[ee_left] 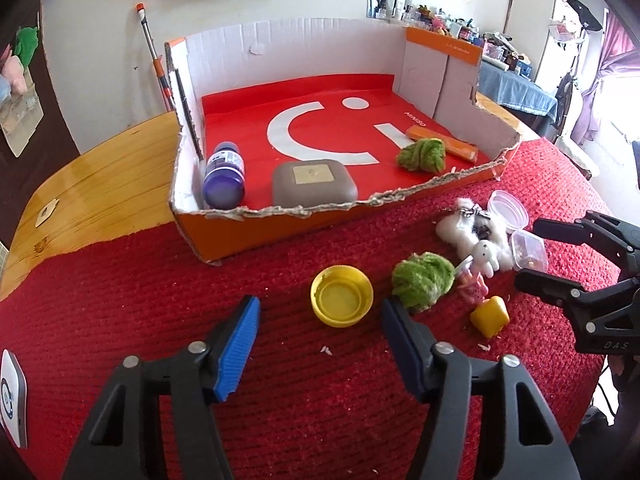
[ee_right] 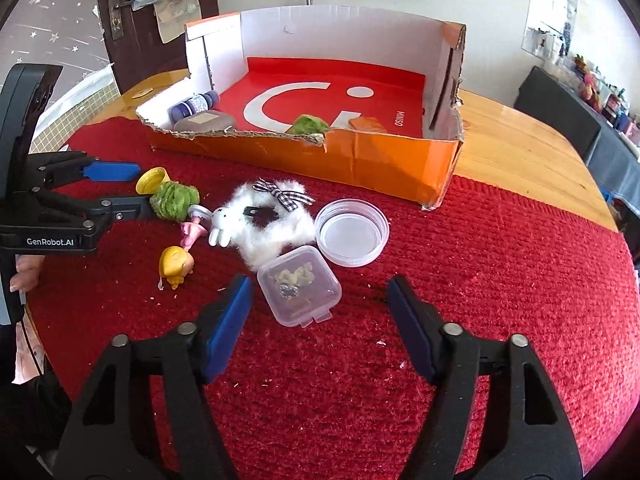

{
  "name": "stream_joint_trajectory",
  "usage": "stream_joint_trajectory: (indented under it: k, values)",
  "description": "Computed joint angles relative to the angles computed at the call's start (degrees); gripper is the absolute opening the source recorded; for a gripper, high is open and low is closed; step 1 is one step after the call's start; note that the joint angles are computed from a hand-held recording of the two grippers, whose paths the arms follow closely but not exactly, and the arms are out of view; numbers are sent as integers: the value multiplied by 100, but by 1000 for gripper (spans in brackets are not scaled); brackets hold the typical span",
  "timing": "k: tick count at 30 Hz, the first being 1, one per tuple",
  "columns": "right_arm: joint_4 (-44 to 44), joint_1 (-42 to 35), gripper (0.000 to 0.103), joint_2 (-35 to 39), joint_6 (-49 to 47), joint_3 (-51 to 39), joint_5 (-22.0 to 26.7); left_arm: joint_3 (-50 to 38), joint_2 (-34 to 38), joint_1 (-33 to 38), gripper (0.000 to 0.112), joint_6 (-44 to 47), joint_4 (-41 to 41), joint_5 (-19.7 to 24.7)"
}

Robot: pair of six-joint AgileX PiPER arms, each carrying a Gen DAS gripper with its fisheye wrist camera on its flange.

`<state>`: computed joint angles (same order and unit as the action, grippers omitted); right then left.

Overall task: Organize objects
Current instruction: 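Move both tools back toward the remaining items on the tablecloth, then grasp the clear plastic box with the right tool while the left tool grasps the yellow cap, then carry the clear plastic box and yellow cap into the cardboard box with both tools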

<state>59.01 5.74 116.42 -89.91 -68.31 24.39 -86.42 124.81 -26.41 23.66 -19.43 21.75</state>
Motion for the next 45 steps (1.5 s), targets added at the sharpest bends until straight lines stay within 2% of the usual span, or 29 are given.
stream_joint_trajectory:
  k: [4, 7, 9, 12, 24, 45]
  values:
    - [75, 17, 57, -6, -111, 31, -30, 24, -14, 9, 50, 364, -339, -5]
    - [240, 32, 49, -30, -353, 100, -61, 114, -63, 17, 31, 852, -768, -6]
    - [445, 59, 39, -59, -713, 183, -65, 207, -126, 17, 31, 1189, -1064, 5]
    - [763, 129, 39, -138, -1171, 355, -213, 380, -232, -37, 31, 1211, -1072, -125]
    - [948, -52, 39, -337, -1254, 377, 151, 991, -760, -35, 31, 2078, -2056, -397]
    - [825, -97, 39, -383, -1128, 365, 321, 1130, -993, -73, 31, 2450, -2510, -316]
